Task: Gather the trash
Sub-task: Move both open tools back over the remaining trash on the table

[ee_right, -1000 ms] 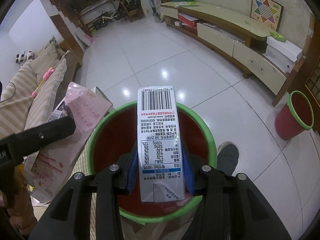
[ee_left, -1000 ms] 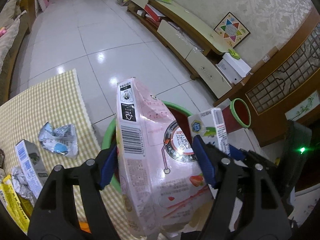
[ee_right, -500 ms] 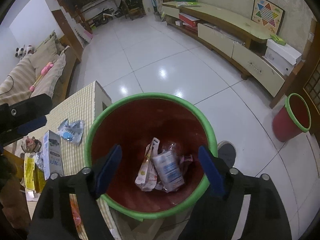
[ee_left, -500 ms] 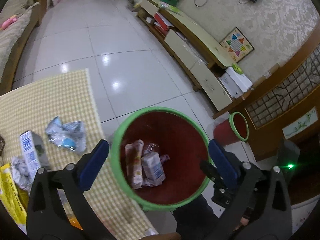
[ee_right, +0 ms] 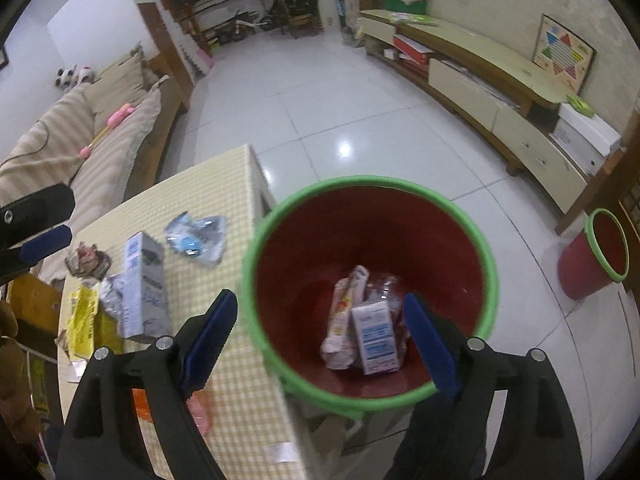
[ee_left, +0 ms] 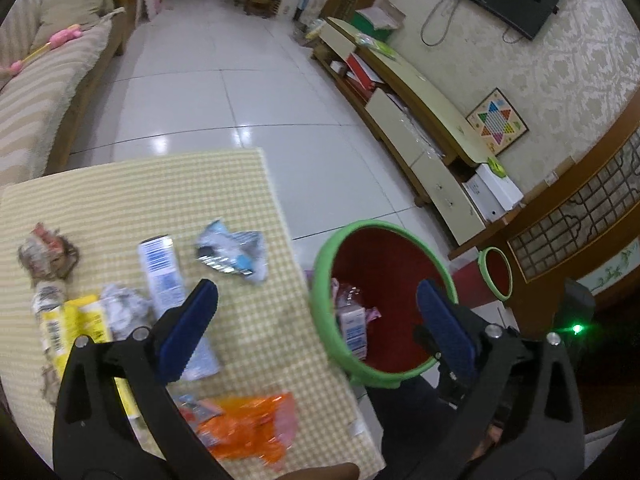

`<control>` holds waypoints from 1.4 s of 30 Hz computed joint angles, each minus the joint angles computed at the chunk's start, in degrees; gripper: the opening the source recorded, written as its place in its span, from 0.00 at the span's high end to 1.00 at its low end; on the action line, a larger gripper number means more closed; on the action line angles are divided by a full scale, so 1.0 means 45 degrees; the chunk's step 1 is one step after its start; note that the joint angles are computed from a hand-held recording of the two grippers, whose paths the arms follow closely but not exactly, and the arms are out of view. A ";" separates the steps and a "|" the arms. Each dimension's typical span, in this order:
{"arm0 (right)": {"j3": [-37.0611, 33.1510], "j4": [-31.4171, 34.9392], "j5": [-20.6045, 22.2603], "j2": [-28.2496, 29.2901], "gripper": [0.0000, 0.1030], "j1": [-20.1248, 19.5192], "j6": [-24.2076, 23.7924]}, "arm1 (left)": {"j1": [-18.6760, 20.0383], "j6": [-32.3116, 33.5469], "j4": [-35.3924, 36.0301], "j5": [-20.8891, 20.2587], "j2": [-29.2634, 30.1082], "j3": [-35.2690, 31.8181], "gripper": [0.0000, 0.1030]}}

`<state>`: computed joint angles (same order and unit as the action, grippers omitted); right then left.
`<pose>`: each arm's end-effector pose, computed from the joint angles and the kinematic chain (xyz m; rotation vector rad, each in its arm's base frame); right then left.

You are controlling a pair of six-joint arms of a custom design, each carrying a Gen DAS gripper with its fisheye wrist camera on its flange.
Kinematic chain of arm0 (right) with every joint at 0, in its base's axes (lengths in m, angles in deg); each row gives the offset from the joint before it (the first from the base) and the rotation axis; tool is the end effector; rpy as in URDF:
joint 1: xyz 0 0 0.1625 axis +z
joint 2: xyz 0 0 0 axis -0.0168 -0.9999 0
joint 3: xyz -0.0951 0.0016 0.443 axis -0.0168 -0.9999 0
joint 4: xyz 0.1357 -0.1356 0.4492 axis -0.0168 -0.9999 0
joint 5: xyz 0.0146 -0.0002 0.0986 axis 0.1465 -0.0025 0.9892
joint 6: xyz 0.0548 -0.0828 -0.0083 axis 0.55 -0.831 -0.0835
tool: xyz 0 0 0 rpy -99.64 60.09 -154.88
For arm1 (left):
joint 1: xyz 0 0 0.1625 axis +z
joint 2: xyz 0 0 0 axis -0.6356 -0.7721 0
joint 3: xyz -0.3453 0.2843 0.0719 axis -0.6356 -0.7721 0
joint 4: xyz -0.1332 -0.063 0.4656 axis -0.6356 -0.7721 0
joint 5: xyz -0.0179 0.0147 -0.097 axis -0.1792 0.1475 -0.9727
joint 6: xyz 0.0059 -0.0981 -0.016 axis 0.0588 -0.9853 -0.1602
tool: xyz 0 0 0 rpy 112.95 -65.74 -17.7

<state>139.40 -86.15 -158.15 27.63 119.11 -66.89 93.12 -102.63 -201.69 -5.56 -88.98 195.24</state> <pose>0.3735 -0.5318 0.0548 0.5031 -2.5455 0.5800 -0.1273 -0.5076 0.3812 0.0874 2.5659 -0.8534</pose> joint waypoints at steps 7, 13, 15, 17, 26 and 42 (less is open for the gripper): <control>-0.0542 0.0327 0.0315 0.0860 0.21 0.0748 0.0140 | 0.0028 -0.0808 0.1518 0.0749 -0.1909 0.0470 0.05; -0.1233 0.0731 0.0648 0.1748 0.21 0.1326 0.0098 | 0.0211 -0.1490 0.2947 0.1315 -0.3549 0.0755 0.05; -0.1530 0.0931 0.0719 0.2077 0.21 0.1515 0.0040 | 0.0304 -0.1777 0.3420 0.1481 -0.4025 0.0842 0.05; -0.1771 0.1082 0.0779 0.2334 0.21 0.1637 -0.0030 | 0.0432 -0.2098 0.3946 0.1675 -0.4518 0.0925 0.05; -0.2754 0.1842 0.1134 0.3436 0.21 0.1967 0.0039 | 0.1229 -0.2880 0.5354 0.1881 -0.5841 0.1018 0.05; -0.3909 0.2635 0.0946 0.4636 0.22 0.1802 -0.0460 | 0.3220 -0.1965 0.3057 -0.0979 -0.4698 0.0967 0.10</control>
<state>121.81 -74.29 -153.90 48.49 127.22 -68.96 107.61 -111.47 -187.94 -9.97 -110.12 199.58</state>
